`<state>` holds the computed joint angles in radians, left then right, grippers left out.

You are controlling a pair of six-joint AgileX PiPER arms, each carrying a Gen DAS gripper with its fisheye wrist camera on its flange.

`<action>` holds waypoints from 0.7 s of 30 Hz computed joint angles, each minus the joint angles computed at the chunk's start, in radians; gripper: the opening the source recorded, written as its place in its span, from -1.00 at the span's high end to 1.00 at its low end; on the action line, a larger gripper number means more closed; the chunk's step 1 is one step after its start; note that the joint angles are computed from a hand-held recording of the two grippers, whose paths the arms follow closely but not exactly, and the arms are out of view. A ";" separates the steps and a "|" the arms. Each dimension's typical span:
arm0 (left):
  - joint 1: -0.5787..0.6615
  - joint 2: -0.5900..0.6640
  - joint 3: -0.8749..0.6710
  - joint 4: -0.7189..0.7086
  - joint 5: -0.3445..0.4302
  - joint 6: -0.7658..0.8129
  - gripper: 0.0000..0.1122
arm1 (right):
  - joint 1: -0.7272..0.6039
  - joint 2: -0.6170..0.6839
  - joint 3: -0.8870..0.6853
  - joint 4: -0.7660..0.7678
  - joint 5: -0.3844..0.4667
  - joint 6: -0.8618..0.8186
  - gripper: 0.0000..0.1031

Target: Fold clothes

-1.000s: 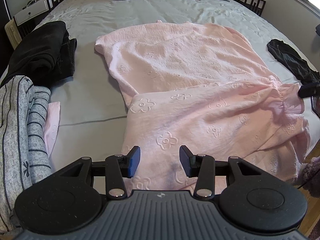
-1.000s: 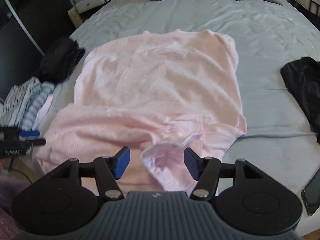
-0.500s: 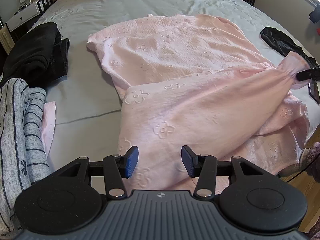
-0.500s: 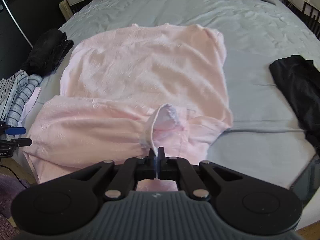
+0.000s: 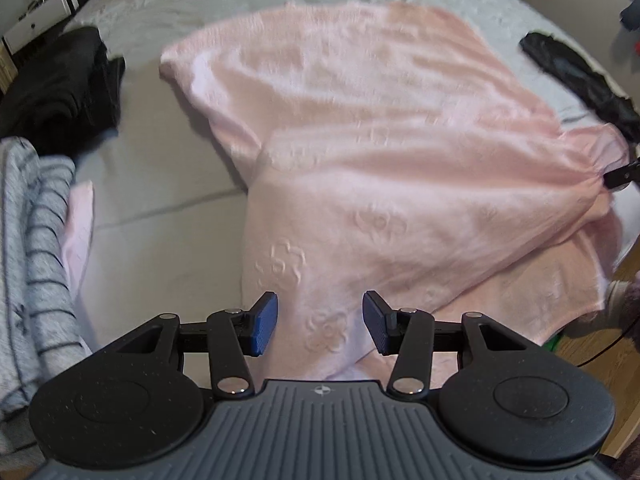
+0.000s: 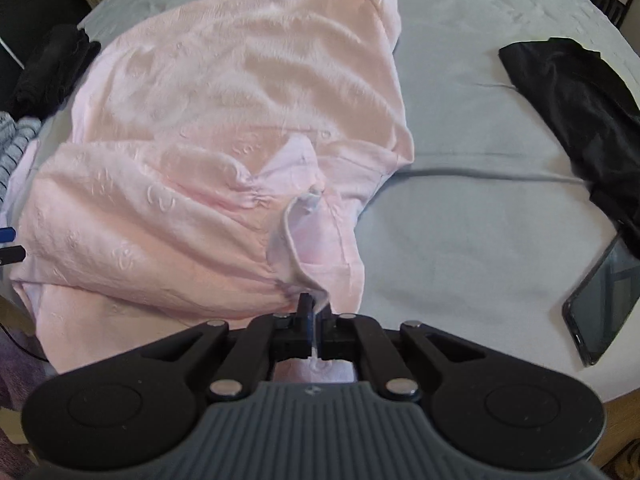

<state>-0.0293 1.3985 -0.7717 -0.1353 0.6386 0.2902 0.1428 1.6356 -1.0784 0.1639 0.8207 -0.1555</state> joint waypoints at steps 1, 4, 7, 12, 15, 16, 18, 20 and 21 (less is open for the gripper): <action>-0.007 0.025 -0.001 0.027 -0.002 -0.029 0.21 | 0.006 0.009 -0.001 -0.013 -0.004 0.010 0.89; -0.012 0.084 -0.002 0.087 -0.004 -0.087 0.28 | 0.003 0.030 -0.011 -0.025 0.014 0.027 0.86; 0.038 0.050 -0.018 0.003 0.029 -0.008 0.28 | -0.024 0.013 -0.017 -0.021 0.021 0.032 0.51; 0.138 0.013 -0.085 -0.149 0.114 0.120 0.13 | -0.086 -0.029 -0.065 0.009 0.027 0.018 -0.21; 0.195 0.054 -0.181 -0.217 0.162 0.134 0.13 | -0.112 0.015 -0.152 0.036 0.044 0.020 -0.21; 0.206 0.077 -0.218 -0.228 0.167 0.119 0.13 | -0.113 0.040 -0.187 0.037 0.050 0.022 -0.21; 0.217 0.126 -0.293 -0.243 0.170 0.076 0.11 | -0.114 0.092 -0.262 0.040 0.067 0.026 -0.21; 0.223 0.197 -0.377 -0.241 0.171 0.041 0.08 | -0.115 0.151 -0.345 0.051 0.093 0.029 -0.21; 0.220 0.236 -0.421 -0.231 0.170 0.020 0.08 | -0.114 0.186 -0.393 0.056 0.108 0.034 -0.21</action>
<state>0.1912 1.6344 -1.1930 -0.3658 0.8086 0.3099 0.0292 1.8218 -1.4716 0.2197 0.9287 -0.1213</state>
